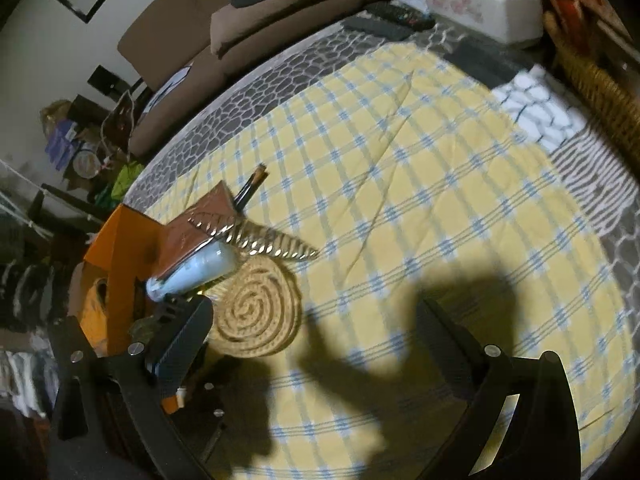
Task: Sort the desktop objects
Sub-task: 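Grasp the wooden hairbrush by its handle with the left gripper, then lift the hairbrush with the left gripper and carry it into the box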
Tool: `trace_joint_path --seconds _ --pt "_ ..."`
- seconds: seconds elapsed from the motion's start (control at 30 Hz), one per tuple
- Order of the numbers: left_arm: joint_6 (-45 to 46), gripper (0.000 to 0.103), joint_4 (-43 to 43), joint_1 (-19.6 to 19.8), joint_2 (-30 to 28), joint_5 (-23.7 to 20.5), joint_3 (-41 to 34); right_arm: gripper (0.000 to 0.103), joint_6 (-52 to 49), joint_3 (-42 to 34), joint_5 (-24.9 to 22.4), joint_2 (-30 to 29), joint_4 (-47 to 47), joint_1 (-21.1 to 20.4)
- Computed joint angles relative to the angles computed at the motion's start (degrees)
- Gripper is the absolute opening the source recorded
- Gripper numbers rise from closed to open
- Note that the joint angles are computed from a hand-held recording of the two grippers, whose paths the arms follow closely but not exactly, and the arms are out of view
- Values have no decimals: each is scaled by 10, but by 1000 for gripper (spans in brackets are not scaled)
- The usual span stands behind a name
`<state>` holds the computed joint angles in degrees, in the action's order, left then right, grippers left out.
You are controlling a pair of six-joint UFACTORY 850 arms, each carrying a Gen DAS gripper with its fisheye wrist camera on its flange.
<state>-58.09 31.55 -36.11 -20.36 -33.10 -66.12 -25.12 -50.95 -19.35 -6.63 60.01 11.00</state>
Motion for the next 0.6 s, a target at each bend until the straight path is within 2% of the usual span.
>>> trace_joint_path --seconds 0.13,0.23,0.3,0.43,0.5,0.6 --pt "-16 16 -17 -1 22 34 19 101 -82 -1 -56 -20 111 -7" --pt "-19 16 -33 -3 30 52 27 87 -91 -5 -81 -37 135 -4" --pt "-19 16 -43 -6 37 66 36 72 -98 -7 -93 -46 147 -1" --pt "-31 16 -49 -12 49 81 50 61 -118 -5 -113 -57 185 -2" --pt "-38 16 -46 -11 55 87 56 37 -166 5 -142 -55 249 -11" --pt "-50 17 -49 -3 75 109 71 35 -188 7 -146 -44 267 -10"
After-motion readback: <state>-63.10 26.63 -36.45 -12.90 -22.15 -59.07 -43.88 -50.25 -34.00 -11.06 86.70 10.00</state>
